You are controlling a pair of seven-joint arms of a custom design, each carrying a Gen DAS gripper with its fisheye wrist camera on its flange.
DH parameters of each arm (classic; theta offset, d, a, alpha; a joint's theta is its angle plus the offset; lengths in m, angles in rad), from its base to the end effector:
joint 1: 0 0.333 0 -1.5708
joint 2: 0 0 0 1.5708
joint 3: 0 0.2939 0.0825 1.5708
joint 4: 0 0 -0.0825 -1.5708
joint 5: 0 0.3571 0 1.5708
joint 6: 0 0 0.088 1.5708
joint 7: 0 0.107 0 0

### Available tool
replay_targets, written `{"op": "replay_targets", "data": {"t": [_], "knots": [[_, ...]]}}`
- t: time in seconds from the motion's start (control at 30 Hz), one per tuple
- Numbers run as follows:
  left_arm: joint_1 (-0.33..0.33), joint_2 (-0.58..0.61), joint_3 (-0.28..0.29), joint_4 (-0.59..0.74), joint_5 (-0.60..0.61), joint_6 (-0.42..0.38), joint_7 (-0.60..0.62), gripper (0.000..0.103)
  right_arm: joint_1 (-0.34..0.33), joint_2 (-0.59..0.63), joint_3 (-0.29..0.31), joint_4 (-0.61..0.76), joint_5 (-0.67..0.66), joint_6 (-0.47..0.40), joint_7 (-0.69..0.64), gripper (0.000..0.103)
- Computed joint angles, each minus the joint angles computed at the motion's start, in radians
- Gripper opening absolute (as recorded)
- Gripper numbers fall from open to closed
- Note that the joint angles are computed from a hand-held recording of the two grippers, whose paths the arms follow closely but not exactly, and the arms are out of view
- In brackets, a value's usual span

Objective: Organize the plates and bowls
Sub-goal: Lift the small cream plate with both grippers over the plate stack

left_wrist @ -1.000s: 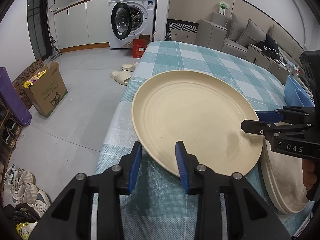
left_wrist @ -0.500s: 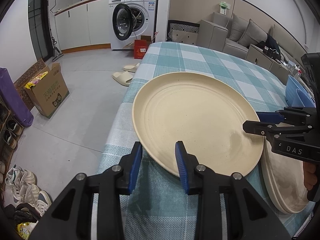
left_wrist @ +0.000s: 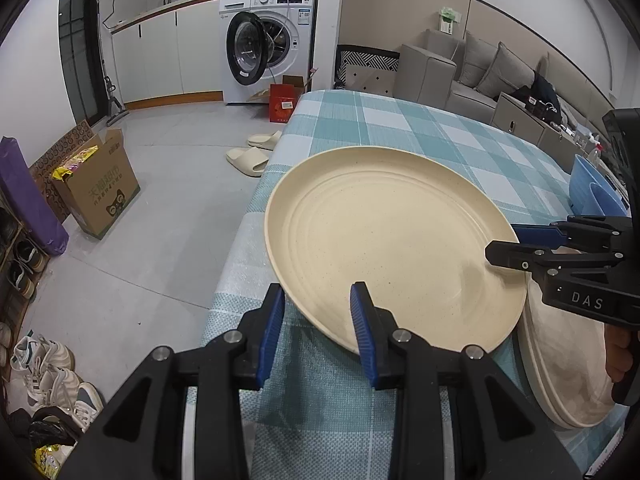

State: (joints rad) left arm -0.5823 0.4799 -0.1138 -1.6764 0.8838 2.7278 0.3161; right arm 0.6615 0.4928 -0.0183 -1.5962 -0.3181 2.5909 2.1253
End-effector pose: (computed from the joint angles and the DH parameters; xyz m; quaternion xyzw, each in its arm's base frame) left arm 0.5075 -0.4478 0.3764 -0.6137 0.6996 -0.3062 0.2004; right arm 0.5481 0.4208 0.3954 -0.7809 0.5624 -0.1610 0.2188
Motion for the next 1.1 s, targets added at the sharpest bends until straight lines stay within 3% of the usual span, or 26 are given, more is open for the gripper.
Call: {"op": "replay_targets", "data": {"t": [1.1], "knots": [[-0.015,-0.035,-0.009,-0.005,0.081,-0.009,-0.047,0.033,0.009,-0.105,-0.005,-0.112,-0.131,0.045,0.116,0.034]]}}
